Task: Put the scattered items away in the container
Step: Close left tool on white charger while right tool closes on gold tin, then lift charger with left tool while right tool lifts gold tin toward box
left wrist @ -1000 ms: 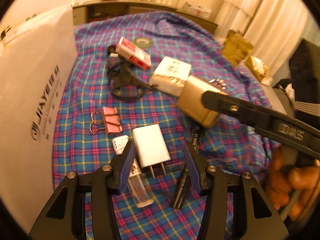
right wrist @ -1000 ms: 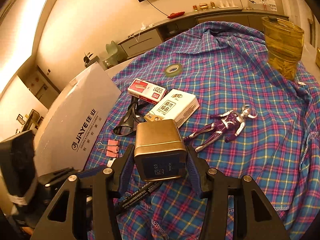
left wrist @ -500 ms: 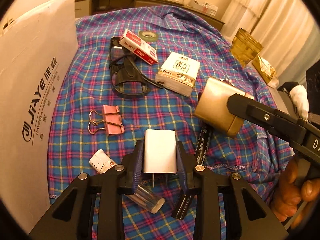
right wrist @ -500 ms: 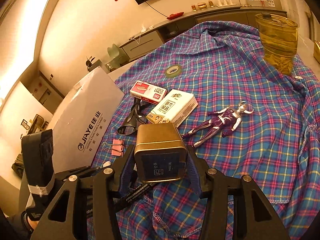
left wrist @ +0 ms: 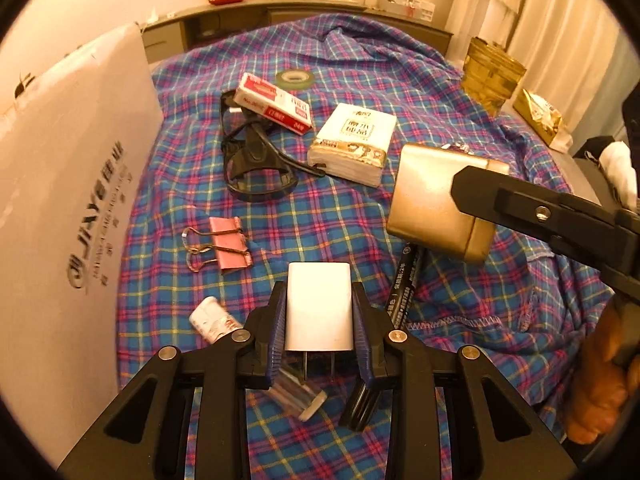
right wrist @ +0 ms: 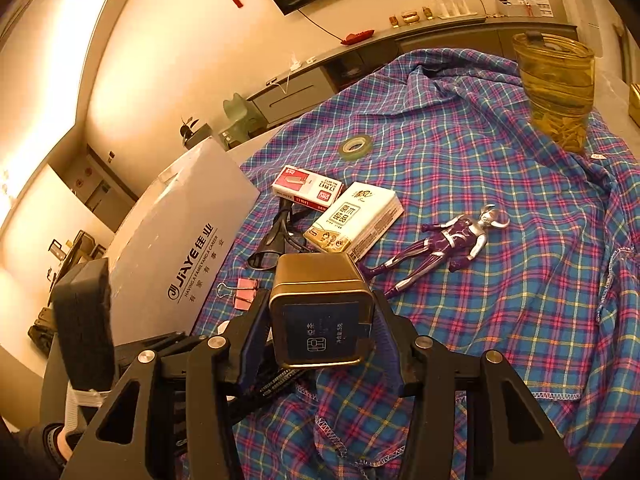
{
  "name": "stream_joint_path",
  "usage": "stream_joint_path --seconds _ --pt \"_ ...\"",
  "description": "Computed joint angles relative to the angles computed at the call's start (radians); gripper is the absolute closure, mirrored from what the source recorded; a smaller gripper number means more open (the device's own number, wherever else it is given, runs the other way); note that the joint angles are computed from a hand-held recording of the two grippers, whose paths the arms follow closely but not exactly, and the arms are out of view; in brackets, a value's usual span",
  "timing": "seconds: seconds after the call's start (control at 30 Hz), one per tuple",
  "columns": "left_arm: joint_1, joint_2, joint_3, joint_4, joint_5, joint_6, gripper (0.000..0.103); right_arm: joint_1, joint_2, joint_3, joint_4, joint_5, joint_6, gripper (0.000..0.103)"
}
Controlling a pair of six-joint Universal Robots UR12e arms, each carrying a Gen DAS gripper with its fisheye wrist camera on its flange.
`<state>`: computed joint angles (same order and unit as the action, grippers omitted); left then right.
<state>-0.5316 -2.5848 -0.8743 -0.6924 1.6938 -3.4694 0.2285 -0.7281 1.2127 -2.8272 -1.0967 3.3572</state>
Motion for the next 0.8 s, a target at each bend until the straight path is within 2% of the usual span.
stream_joint_path --seconds 0.27,0.8 --pt "0.000 0.064 -0.097 0.098 0.028 0.004 0.072 0.008 -0.014 0.016 -0.039 -0.004 -0.017 0.053" --pt "0.006 0.149 -0.208 0.159 0.017 -0.018 0.072 0.037 -0.066 0.080 -0.039 -0.035 -0.006 0.053"
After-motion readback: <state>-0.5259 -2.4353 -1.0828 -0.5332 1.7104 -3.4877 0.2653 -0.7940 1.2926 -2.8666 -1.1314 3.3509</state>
